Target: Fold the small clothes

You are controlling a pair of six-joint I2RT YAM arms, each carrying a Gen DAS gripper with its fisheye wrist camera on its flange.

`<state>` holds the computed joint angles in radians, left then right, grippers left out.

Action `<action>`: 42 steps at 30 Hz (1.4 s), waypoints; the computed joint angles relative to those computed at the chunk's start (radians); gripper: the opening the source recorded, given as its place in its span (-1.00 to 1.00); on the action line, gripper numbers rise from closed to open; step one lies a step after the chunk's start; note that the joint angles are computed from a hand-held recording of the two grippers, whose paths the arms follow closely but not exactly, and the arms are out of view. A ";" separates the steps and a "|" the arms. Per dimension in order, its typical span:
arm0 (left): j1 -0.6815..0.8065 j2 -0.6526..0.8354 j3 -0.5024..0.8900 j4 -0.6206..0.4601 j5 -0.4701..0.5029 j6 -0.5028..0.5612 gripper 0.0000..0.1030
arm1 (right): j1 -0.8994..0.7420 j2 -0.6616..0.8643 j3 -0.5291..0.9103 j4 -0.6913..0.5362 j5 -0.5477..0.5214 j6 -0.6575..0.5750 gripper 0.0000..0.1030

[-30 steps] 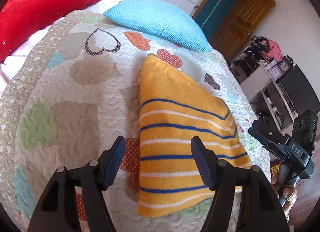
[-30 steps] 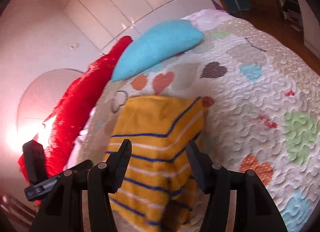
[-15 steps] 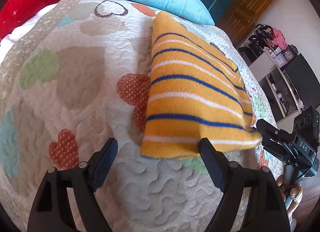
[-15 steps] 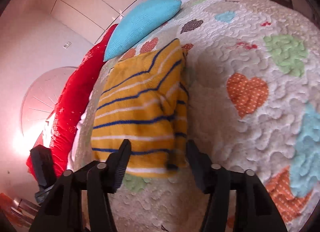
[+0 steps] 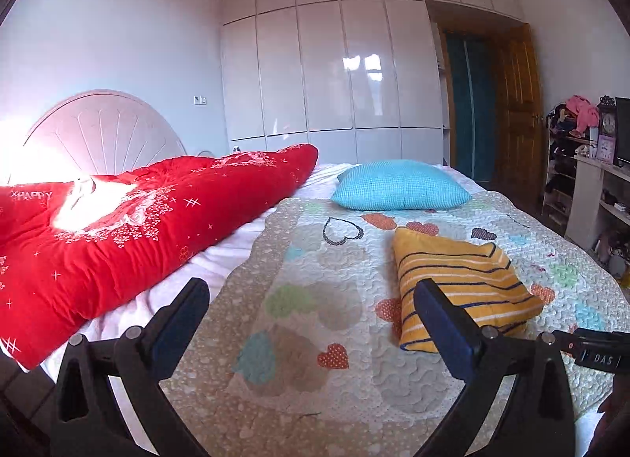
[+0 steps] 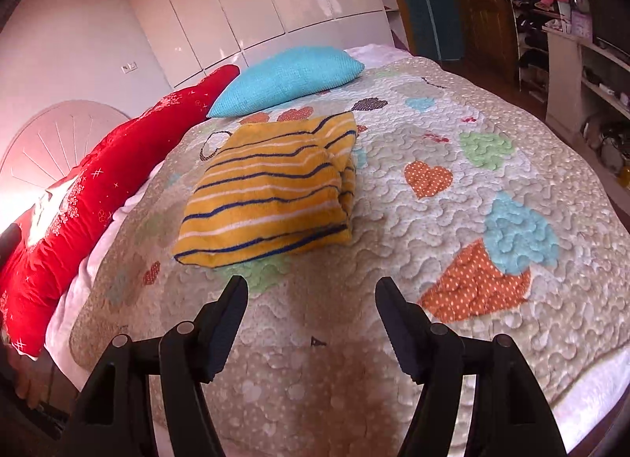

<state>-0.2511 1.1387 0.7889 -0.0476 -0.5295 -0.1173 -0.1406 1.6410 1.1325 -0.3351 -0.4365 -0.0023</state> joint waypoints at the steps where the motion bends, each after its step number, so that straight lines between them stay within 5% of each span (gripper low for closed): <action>1: -0.003 -0.032 -0.006 -0.023 0.013 -0.006 1.00 | -0.002 -0.029 -0.027 0.001 0.004 0.005 0.43; 5: -0.059 -0.130 -0.051 -0.032 0.008 -0.016 1.00 | 0.003 -0.120 -0.088 -0.001 0.053 0.002 0.59; 9: -0.079 -0.072 0.015 -0.221 0.092 -0.097 1.00 | 0.031 -0.179 -0.132 -0.006 0.153 -0.020 0.70; 16: -0.104 0.050 -0.002 -0.319 0.138 -0.217 1.00 | 0.025 -0.137 -0.147 -0.026 0.204 -0.025 0.70; 42: -0.162 0.212 0.013 -0.361 0.251 -0.282 1.00 | 0.061 -0.086 -0.168 -0.024 0.274 -0.036 0.70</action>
<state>-0.4136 1.3511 0.8023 -0.4085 -0.2789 -0.3989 -0.0797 1.5547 0.9645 -0.3592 -0.1620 -0.0387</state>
